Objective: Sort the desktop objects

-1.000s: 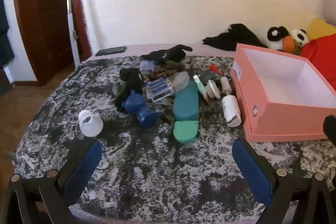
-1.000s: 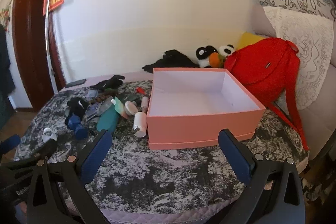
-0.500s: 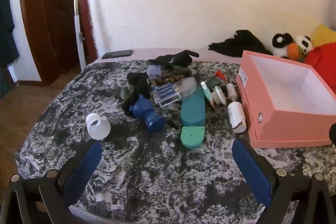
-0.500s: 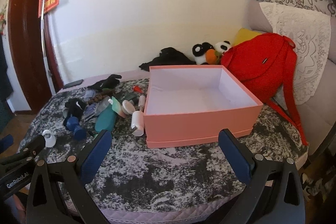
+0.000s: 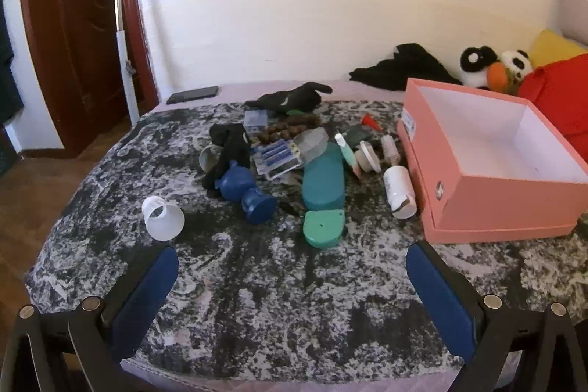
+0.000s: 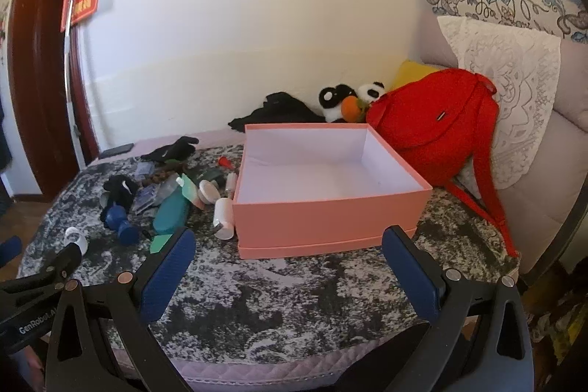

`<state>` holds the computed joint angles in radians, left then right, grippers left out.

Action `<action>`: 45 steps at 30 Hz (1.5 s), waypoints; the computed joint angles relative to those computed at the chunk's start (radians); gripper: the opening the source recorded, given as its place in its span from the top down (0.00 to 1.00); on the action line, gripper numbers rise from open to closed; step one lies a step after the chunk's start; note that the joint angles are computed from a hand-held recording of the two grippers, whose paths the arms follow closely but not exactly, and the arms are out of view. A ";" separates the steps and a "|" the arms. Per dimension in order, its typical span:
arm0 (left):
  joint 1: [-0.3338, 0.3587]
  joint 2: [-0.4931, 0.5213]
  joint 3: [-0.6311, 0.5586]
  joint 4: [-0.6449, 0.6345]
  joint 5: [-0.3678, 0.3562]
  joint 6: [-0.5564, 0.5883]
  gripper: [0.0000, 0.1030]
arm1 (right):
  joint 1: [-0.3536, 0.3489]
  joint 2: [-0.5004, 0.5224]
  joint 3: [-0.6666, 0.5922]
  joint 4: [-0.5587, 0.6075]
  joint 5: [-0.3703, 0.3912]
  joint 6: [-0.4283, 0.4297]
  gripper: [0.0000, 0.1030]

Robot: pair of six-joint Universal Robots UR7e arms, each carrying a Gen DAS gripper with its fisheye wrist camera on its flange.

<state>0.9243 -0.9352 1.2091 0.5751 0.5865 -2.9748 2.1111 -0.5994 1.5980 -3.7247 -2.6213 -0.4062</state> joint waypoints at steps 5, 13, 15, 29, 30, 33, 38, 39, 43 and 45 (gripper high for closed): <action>-0.004 -0.003 0.009 -0.002 0.003 0.000 0.01 | 0.002 -0.009 0.014 0.013 -0.015 0.020 0.00; -0.008 -0.010 0.018 -0.005 0.010 0.007 0.01 | 0.008 -0.007 0.017 -0.001 -0.028 0.012 0.00; -0.010 -0.008 0.019 -0.006 0.011 0.008 0.01 | 0.009 -0.007 0.018 -0.004 -0.031 0.011 0.00; -0.003 0.008 -0.004 0.012 0.016 0.006 0.01 | 0.002 -0.003 0.011 0.025 -0.027 0.034 0.00; -0.002 0.009 -0.006 0.013 0.016 0.006 0.01 | 0.001 -0.002 0.009 0.027 -0.026 0.033 0.00; -0.001 0.013 -0.011 0.017 0.017 0.005 0.01 | 0.001 0.004 0.000 0.035 -0.023 0.032 0.00; 0.004 0.018 -0.020 0.022 0.018 0.003 0.01 | -0.003 0.011 -0.010 0.049 -0.018 0.038 0.00; 0.005 0.019 -0.021 0.024 0.018 0.001 0.01 | -0.004 0.012 -0.011 0.052 -0.017 0.039 0.00; 0.009 0.024 -0.028 0.032 0.019 -0.006 0.01 | -0.006 0.016 -0.017 0.065 -0.015 0.048 0.00; 0.010 0.026 -0.032 0.035 0.019 -0.001 0.01 | -0.006 0.018 -0.023 0.069 -0.011 0.045 0.00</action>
<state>0.9342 -0.9091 1.1769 0.6097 0.6057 -2.9762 2.1053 -0.5811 1.5752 -3.6555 -2.6328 -0.3613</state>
